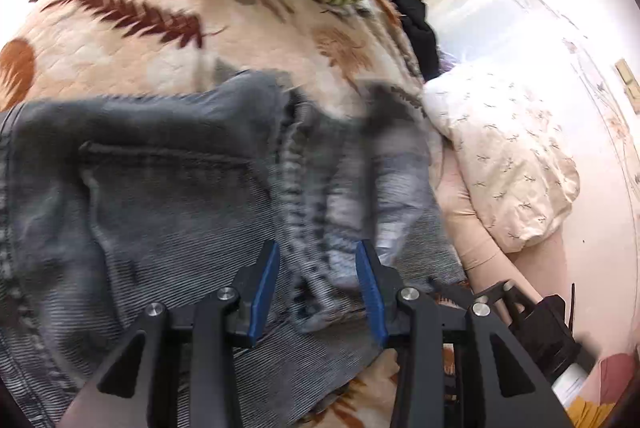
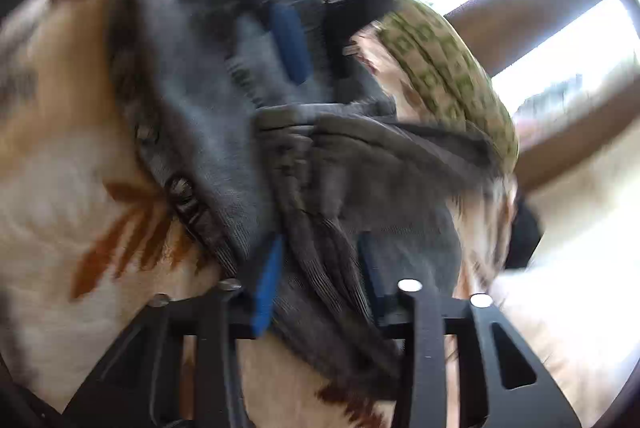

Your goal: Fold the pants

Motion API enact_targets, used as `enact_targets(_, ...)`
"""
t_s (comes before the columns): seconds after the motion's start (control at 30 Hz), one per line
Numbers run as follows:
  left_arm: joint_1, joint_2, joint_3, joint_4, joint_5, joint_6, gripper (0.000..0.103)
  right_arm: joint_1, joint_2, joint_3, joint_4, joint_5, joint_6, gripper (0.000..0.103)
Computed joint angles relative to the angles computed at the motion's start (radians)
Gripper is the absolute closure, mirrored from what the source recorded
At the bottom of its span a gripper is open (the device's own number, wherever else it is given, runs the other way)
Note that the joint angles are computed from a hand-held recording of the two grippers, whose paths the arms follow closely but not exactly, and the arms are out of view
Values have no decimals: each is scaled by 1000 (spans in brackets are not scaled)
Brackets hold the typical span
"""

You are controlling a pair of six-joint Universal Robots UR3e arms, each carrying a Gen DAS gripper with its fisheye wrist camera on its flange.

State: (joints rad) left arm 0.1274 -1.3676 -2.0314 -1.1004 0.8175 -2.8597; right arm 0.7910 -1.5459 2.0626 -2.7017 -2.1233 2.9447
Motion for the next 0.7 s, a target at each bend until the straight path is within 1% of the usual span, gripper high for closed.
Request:
enact_targets(0.07,-15,-2,28,-16,-11,9,61,-120,-167,45,36,176,93,48)
enact_targets(0.1,-30,-14,45,-13,-10,7,61,-172,-230,67,46,235,123,47)
enact_targets(0.17,-66,-48,83,-2,2,-7,61,-276,-291,73,59,337,179,46)
enact_targets(0.2,-87,-72,105,6,13,-22,61,-318,-302,73,66,370,209,46)
enact_targets(0.27,-104,-93,130,-8,18,-30,61,-337,-273,56,68,421,213,46)
enact_targets(0.33,-107,-87,130,-9,7,-29,61,-318,-285,84,66,438,213,46)
enact_targets(0.4,-90,-63,117,-18,-6,-25,56,-291,-252,74,55,452,191,46)
enact_targets(0.43,-77,-53,112,-27,-14,-26,50,-280,-249,90,34,450,180,46)
enact_targets(0.47,-67,-49,113,-37,-13,-28,46,-260,-224,84,10,440,169,46)
enact_targets(0.6,-71,-78,150,-47,23,-45,46,-215,-70,45,-124,404,152,46)
enact_targets(0.67,-100,-130,191,-33,47,-67,36,-205,-13,29,-159,389,165,46)
enact_targets(0.7,-121,-162,213,-12,67,-85,34,-194,8,24,-171,372,172,46)
